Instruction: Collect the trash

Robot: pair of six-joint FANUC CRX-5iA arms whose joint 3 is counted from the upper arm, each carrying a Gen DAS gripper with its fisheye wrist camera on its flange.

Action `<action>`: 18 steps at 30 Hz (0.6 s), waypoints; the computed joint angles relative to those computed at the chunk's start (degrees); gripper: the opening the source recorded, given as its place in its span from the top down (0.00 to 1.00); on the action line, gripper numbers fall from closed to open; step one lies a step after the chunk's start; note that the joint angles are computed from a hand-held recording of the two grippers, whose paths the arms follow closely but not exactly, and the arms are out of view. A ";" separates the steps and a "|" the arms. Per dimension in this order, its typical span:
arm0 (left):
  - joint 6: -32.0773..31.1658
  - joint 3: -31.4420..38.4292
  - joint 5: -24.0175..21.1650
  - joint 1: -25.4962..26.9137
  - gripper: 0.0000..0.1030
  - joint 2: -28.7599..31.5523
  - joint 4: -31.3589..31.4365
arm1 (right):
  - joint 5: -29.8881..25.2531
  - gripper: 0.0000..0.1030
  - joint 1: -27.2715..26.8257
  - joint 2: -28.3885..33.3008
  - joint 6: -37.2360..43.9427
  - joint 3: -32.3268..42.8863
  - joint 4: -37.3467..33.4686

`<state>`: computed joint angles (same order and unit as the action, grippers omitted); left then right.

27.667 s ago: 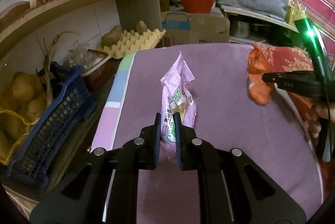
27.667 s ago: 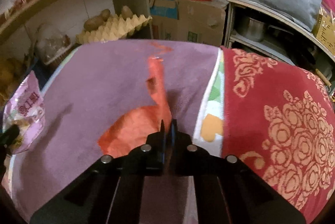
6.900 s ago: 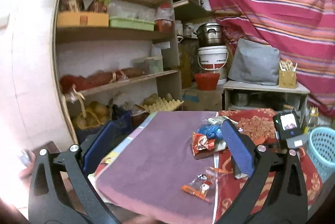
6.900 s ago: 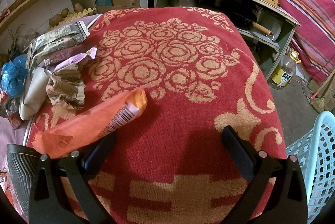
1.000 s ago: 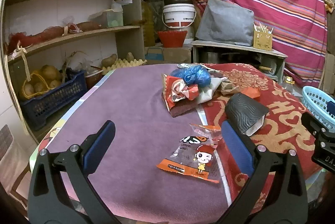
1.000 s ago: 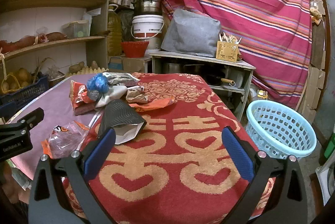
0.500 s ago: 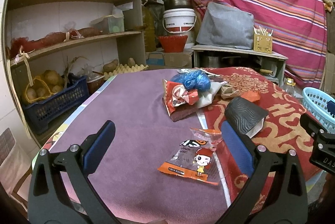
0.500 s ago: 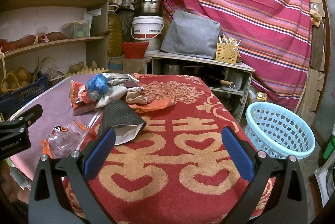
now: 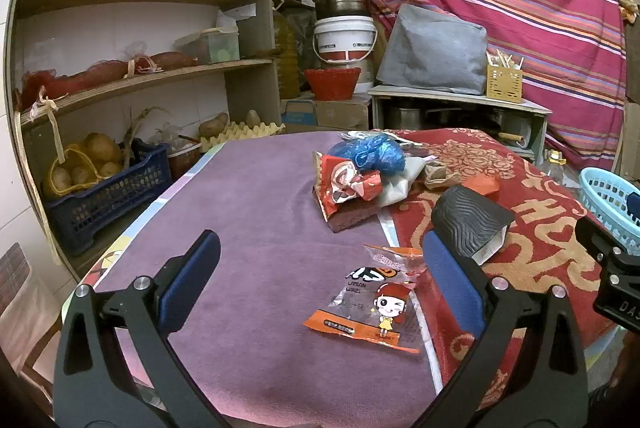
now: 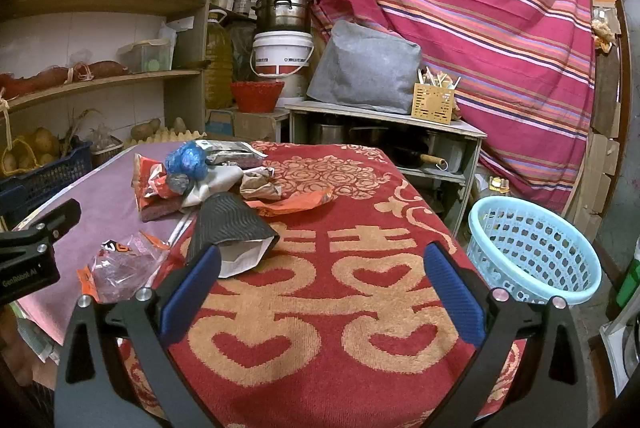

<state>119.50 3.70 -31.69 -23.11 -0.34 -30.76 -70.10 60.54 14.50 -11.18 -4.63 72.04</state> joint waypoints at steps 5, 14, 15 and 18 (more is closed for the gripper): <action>1.71 0.25 -0.40 -0.50 0.05 -0.09 -2.24 | -0.11 0.04 0.08 0.12 -0.17 0.09 0.07; 0.33 -0.41 0.50 -0.45 0.05 -0.61 -1.47 | -0.01 0.04 -0.01 0.06 -0.15 -0.05 0.17; 0.50 -0.38 0.50 -0.49 0.05 -0.63 -1.60 | -0.03 0.04 0.01 0.07 -0.15 -0.04 0.16; 0.77 -0.37 0.42 -0.67 0.05 -0.66 -2.00 | 0.04 0.04 -0.06 -0.02 -0.20 -0.16 0.24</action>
